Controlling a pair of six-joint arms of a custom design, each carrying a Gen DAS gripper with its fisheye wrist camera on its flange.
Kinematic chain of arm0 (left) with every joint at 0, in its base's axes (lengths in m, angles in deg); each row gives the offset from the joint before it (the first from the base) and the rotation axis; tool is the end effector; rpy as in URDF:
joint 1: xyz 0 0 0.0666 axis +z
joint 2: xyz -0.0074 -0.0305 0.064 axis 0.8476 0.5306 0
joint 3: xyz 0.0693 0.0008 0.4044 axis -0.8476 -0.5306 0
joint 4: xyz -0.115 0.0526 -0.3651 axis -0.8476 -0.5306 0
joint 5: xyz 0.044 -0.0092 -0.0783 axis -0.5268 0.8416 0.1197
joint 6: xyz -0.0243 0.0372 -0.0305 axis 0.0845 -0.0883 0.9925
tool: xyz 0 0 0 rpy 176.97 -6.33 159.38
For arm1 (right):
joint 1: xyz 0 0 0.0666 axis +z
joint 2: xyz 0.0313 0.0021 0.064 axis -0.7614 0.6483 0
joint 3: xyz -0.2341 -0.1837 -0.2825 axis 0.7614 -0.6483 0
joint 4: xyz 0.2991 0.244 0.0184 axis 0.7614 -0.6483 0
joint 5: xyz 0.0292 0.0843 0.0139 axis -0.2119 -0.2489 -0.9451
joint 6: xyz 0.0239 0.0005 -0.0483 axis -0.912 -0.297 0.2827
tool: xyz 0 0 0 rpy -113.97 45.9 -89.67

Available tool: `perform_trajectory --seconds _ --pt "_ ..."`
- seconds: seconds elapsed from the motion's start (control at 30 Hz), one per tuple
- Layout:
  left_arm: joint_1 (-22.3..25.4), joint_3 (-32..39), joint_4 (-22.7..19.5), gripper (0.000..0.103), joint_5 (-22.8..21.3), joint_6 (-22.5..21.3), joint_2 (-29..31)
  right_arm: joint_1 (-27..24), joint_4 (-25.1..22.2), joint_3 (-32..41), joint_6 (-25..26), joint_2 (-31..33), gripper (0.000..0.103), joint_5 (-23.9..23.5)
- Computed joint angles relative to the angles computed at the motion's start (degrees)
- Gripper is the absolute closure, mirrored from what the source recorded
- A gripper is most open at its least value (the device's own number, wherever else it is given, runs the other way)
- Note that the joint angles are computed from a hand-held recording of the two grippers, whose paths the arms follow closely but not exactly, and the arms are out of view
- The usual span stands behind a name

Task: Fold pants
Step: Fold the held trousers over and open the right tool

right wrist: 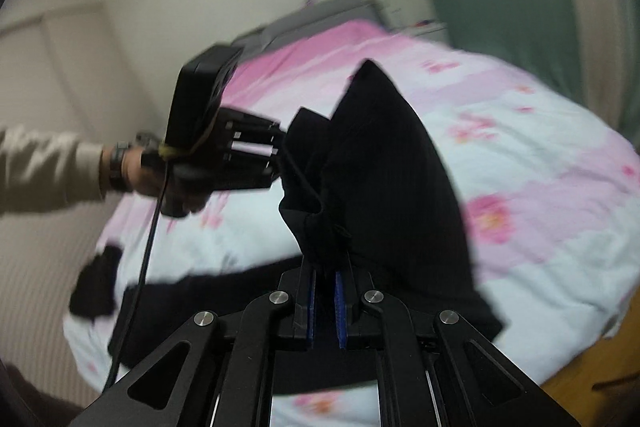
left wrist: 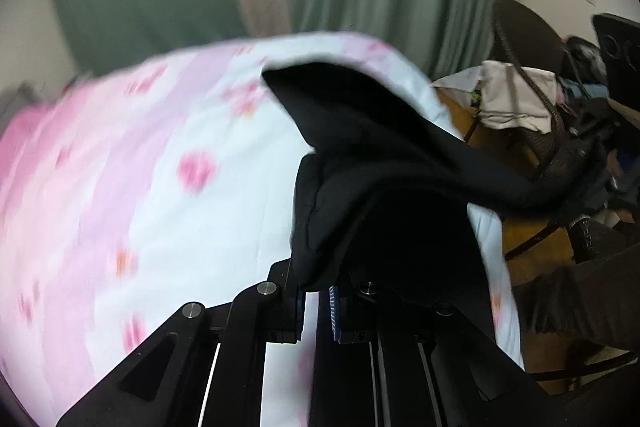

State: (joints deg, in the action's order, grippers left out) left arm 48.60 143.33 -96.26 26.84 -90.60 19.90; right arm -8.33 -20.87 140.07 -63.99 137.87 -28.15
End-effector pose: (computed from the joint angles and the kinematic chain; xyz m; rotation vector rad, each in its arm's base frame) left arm 0.5821 -0.1134 0.5127 1.4564 2.1579 -0.4318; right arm 0.3875 0.3376 0.5015 -0.1608 2.3066 0.6471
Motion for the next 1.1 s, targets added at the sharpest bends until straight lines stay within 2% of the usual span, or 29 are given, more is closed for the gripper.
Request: perform_trajectory --seconds 0.07,0.2,0.33,0.47,0.63,0.67,0.73,0.8,0.87,0.93,1.03,1.1 --pt "3.4 -6.9 1.8 0.092 -0.9 0.0 -2.9 3.4 -0.2 1.1 0.1 2.1 0.094 -0.4" --pt "9.8 -22.2 7.4 0.092 -3.3 0.8 -9.1 8.1 2.2 3.4 -0.2 9.0 0.094 -4.7" --pt "14.9 -32.8 10.8 0.092 -3.5 1.3 -15.0 12.2 -0.1 4.3 2.9 14.7 0.094 -6.6" --pt "17.8 -37.0 13.2 0.092 -2.5 1.6 -17.9 13.3 -1.2 2.2 2.9 15.3 0.094 -5.8" --pt "18.1 -41.8 19.6 0.089 -1.9 8.8 -22.2 14.4 -3.8 3.7 6.3 16.5 0.090 -2.3" --pt "18.3 -42.5 20.5 0.086 -1.7 9.6 -22.7 14.8 -4.6 4.2 6.8 16.7 0.088 -0.6" --pt "18.9 -43.6 22.2 0.076 -1.6 11.1 -23.9 15.7 -6.9 6.0 7.2 17.3 0.075 2.5" --pt "19.8 -44.2 23.0 0.058 -1.0 12.3 -25.0 16.3 -7.5 6.2 7.2 16.9 0.058 4.8" --pt "20.6 -44.4 23.4 0.053 -0.6 14.0 -26.0 16.5 -7.3 6.0 7.5 16.2 0.053 4.8" --pt "21.5 -45.1 23.5 0.053 -0.7 15.2 -27.6 16.8 -7.1 6.0 8.1 15.6 0.053 4.0" --pt "22.4 -46.6 24.3 0.051 -3.3 17.9 -31.1 17.1 -7.3 6.8 10.5 14.9 0.053 2.3" --pt "23.3 -47.3 24.6 0.044 -6.9 23.7 -34.3 17.1 -8.4 8.9 13.2 14.9 0.053 0.8"
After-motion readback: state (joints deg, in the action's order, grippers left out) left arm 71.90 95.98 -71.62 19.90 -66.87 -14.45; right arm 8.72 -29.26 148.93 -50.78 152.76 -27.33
